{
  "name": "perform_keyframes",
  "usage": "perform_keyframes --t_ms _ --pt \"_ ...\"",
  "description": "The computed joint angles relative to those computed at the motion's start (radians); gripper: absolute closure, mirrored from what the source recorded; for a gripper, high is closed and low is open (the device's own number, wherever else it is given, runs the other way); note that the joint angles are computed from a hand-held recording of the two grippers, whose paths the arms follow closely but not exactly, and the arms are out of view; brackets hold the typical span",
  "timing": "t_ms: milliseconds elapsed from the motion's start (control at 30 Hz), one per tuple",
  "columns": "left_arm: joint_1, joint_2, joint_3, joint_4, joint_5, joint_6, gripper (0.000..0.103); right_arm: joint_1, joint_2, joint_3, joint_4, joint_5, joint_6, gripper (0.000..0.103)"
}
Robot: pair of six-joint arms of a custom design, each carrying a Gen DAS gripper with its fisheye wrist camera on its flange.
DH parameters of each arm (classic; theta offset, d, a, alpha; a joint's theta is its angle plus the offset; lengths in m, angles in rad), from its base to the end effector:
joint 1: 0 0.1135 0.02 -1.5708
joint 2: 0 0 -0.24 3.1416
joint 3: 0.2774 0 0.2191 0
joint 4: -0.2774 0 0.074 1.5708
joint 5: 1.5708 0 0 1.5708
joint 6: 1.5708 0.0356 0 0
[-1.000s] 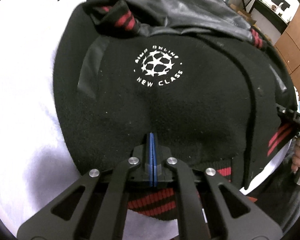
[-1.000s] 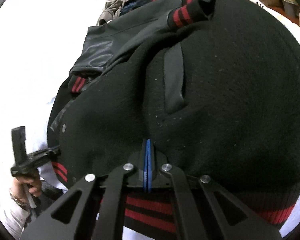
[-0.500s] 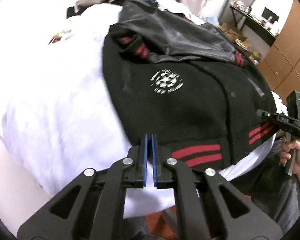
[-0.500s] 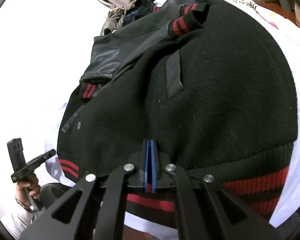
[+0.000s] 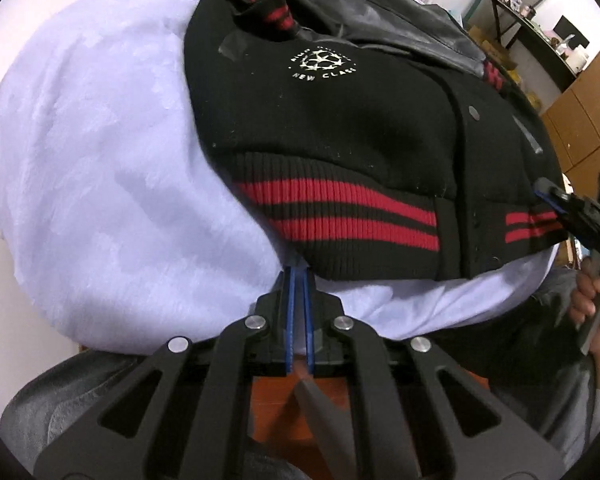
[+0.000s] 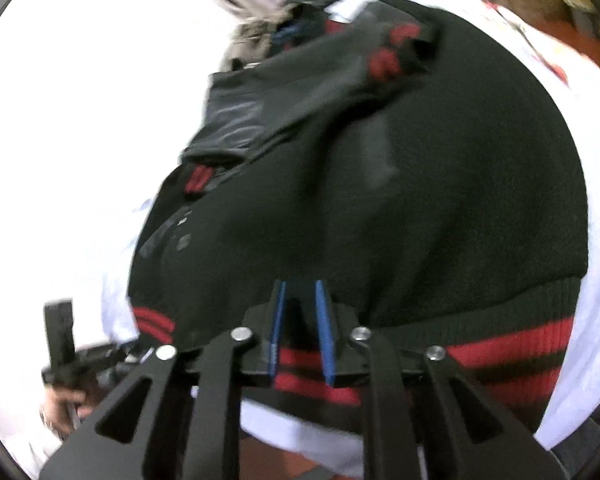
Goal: Fold large clothes
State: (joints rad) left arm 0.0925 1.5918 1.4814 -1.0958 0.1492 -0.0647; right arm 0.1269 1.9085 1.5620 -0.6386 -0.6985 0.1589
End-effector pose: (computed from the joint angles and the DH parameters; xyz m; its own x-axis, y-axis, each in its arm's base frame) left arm 0.2793 0.0206 0.2878 -0.9258 -0.1501 -0.3469 -0.0986 0.9819 -0.1616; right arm 0.3682 0.0700 0.2404 -0.8873 0.0090 -0.4610 -0.3131 0.7224 0.6166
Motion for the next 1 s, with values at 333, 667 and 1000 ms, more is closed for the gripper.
perform_keyframes --t_ms 333,667,1000 --pt "-0.050 -0.064 -0.099 0.148 0.063 -0.043 0.099 0.123 -0.080 -0.062 -0.035 0.090 -0.070 0.083" --pt "-0.085 -0.082 -0.037 0.266 -0.113 -0.050 0.099 0.103 -0.074 -0.077 -0.008 0.093 -0.056 0.082" --pt "-0.080 -0.035 0.032 0.182 -0.222 0.054 0.099 0.081 -0.159 -0.107 0.027 -0.008 -0.095 0.080"
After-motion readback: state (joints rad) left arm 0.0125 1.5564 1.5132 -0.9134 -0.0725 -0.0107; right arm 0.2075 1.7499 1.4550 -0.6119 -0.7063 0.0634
